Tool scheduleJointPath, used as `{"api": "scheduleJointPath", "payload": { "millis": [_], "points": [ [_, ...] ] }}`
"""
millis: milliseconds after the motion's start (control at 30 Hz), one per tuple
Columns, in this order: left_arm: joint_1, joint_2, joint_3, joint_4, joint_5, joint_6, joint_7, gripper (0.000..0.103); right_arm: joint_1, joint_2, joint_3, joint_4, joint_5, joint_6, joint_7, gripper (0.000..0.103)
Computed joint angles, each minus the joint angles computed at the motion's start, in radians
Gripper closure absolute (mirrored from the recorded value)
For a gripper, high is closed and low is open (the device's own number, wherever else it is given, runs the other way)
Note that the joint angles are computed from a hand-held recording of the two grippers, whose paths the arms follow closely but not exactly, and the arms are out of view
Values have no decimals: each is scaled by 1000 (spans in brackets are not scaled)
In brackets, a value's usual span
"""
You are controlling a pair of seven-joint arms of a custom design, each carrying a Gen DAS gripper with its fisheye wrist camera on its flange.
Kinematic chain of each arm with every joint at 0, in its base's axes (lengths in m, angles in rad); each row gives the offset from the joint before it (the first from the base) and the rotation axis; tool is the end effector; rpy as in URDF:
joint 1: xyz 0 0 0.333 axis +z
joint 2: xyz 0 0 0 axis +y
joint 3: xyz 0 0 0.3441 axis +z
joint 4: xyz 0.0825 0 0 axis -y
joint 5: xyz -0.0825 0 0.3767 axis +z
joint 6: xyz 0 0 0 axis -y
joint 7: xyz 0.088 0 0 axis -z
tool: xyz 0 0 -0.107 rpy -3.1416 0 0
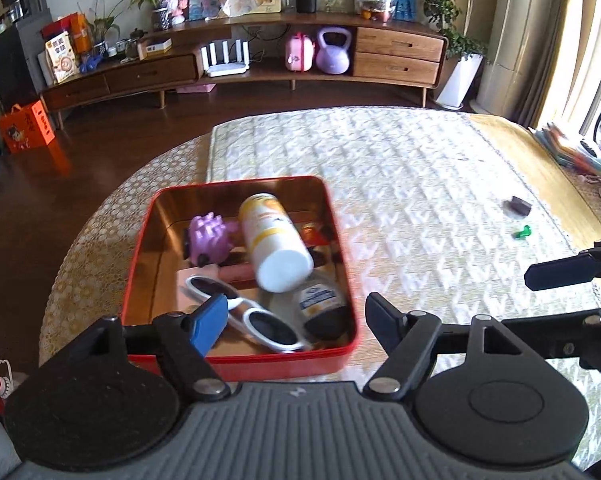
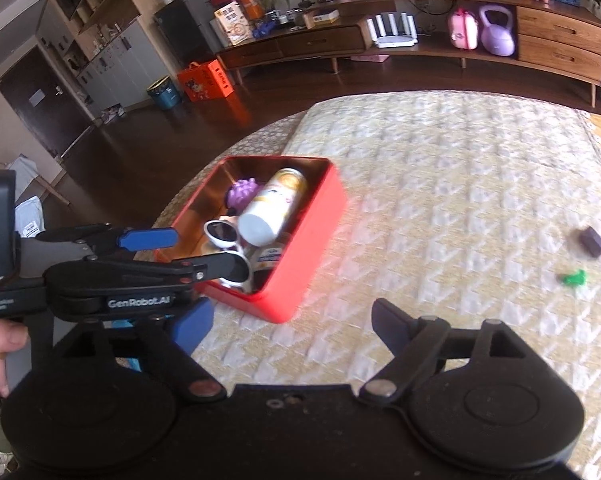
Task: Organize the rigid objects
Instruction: 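Move the left tool to the green piece while the right tool reaches the purple cylinder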
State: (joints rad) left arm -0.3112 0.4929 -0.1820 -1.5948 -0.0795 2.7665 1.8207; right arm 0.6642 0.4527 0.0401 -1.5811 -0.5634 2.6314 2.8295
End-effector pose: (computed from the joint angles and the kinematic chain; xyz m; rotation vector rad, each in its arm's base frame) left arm 0.6642 -0.3231 0.4589 -1.2224 2.3969 -0.8661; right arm 0.5512 0.4785 0.4700 -1.6101 1.8761 -0.3544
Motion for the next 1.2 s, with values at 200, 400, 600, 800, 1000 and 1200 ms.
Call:
{"api": "scheduleJointPath", "payload": {
  "millis": [200, 400, 600, 800, 1000, 1200],
  "points": [
    [-38, -24, -12, -47, -1, 72, -32, 21, -5, -112, -18, -154, -72, 7, 92, 5],
    [-101, -5, 3, -32, 27, 76, -81, 21, -52, -215, 1, -292, -143, -1, 166, 2],
    [-172, 24, 20, -7, 77, 100, -130, 21, -115, -319, 32, -410, -205, -76, 188, 1],
    [-220, 83, 11, 67, 109, 88, -139, 21, -198, -405, 50, -501, -230, -99, 201, 1],
    [-265, 153, -1, 139, 124, 99, -109, 21, -280, -444, 46, -557, -234, -84, 203, 1],
    [-304, 241, -8, 225, 111, 106, -88, 21, -334, -407, 30, -557, -233, -18, 189, 2]
  ]
}}
